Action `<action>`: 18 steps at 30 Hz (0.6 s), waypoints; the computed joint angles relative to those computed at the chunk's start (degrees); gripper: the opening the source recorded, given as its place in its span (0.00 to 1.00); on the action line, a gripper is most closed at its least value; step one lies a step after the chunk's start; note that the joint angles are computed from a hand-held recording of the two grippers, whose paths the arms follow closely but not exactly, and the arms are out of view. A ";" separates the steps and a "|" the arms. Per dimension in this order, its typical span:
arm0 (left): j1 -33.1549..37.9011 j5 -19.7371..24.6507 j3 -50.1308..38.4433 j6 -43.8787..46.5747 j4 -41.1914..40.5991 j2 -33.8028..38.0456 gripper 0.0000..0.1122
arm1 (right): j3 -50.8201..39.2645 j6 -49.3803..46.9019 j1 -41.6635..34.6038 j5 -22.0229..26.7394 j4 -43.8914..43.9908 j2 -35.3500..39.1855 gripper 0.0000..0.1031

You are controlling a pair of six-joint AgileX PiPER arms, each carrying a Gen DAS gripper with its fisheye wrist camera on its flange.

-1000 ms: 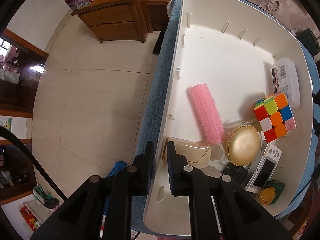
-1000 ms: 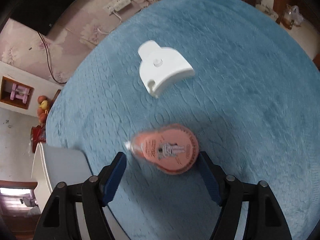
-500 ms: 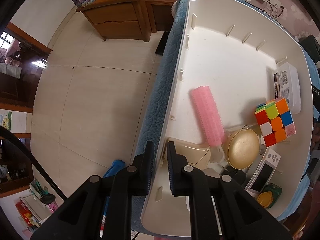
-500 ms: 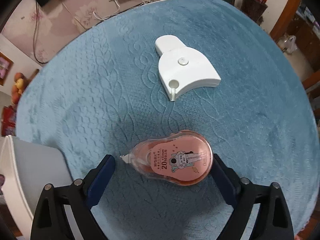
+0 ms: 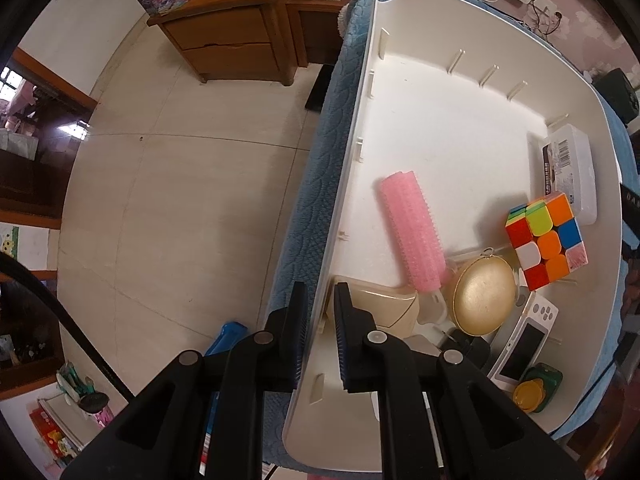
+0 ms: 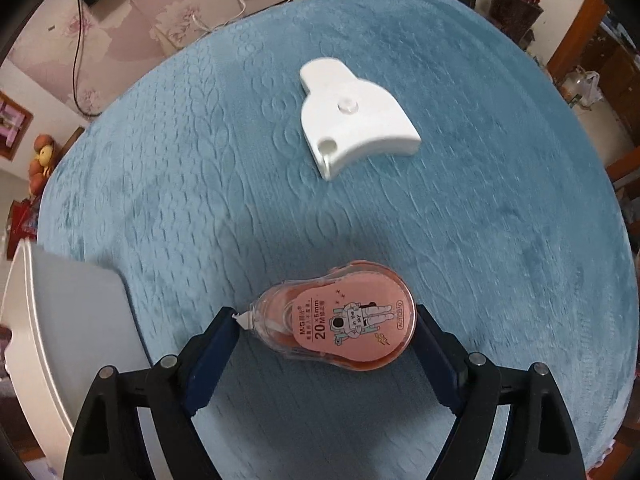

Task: Organize rigid objects
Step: 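Grasp the pink tape roller with the right gripper, then carry the pink tape roller into the tray and release it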

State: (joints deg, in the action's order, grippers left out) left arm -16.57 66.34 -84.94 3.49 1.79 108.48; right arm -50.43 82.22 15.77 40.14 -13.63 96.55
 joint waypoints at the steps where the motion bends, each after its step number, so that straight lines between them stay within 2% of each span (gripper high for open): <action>1: 0.12 0.10 -0.09 0.56 -0.16 0.10 0.11 | 0.86 0.12 0.91 0.32 0.77 -0.81 0.83; 7: 1.15 0.28 -0.24 3.70 -2.26 -0.02 0.11 | 7.06 1.69 6.65 0.30 6.35 -6.02 0.83; 18: 2.15 0.81 0.17 9.93 -4.45 -0.48 0.11 | 13.88 19.68 24.79 1.00 12.53 -11.88 0.83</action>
State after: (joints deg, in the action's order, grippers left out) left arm -14.42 67.15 -84.76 13.42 -2.66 107.99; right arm -36.54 101.90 40.56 41.14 -1.10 84.67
